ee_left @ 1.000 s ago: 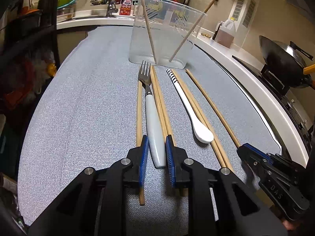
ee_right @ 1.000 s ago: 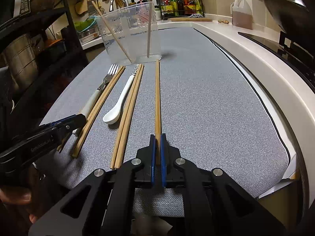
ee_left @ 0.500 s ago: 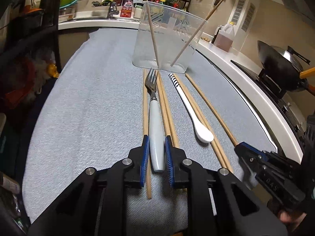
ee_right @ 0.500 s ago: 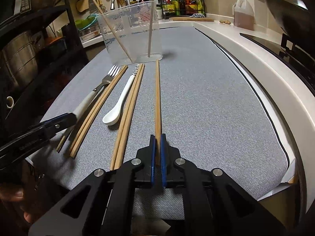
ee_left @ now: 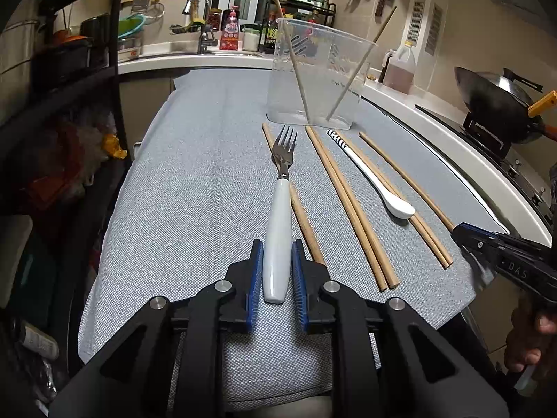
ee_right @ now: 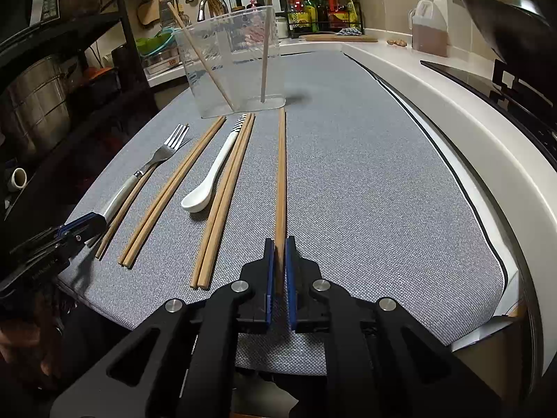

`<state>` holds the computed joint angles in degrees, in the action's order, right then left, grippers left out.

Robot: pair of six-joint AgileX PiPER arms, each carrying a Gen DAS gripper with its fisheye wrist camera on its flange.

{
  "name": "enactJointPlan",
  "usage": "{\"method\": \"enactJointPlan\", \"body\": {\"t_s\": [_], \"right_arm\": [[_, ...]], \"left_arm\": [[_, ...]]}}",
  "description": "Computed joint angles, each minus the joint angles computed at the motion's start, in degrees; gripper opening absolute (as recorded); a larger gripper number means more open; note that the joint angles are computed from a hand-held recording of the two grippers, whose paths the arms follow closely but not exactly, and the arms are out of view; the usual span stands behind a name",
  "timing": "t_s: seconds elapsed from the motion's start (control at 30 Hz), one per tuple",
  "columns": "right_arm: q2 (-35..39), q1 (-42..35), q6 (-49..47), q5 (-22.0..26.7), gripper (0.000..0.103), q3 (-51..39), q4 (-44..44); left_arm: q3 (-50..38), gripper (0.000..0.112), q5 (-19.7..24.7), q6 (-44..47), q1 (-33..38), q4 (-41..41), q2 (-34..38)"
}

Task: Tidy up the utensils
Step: 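Grasp another chopstick with the right tool while the left tool grasps the white fork handle, then lift the fork and chopstick and carry both toward the container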

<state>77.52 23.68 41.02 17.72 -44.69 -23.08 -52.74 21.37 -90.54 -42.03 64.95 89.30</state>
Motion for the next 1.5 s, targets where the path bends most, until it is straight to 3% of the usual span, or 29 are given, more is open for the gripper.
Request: {"method": "enactJointPlan", "body": {"t_s": [0.2, 0.5, 0.83, 0.87, 1.17, 1.5], "right_arm": [[0.64, 0.33, 0.70, 0.09, 0.015, -0.61, -1.19], [2.10, 3.31, 14.96, 1.34, 0.018, -1.11, -15.71], [3.02, 4.00, 19.12, 2.51, 0.012, -1.93, -20.24], [3.23, 3.86, 17.76, 2.43, 0.007, -2.30, -18.99], [3.03, 4.02, 15.29, 2.82, 0.006, -2.72, -15.88], [-3.49, 6.56, 16.80, 7.21, 0.006, -2.10, -17.44]], "left_arm": [[0.73, 0.018, 0.96, -7.45, -1.00, 7.70, 0.60], [1.05, 0.019, 2.79, -11.16, -2.13, 11.58, 1.18], [-2.82, 0.019, 6.96, -3.19, -3.80, 2.21, 2.63], [-3.43, 0.019, 7.68, -1.91, -4.01, 0.92, 2.88], [-7.33, 0.017, 10.17, 7.73, -4.43, -7.97, 3.98], [-5.74, 0.017, 12.99, 5.32, -7.63, -3.89, -0.98]]}}
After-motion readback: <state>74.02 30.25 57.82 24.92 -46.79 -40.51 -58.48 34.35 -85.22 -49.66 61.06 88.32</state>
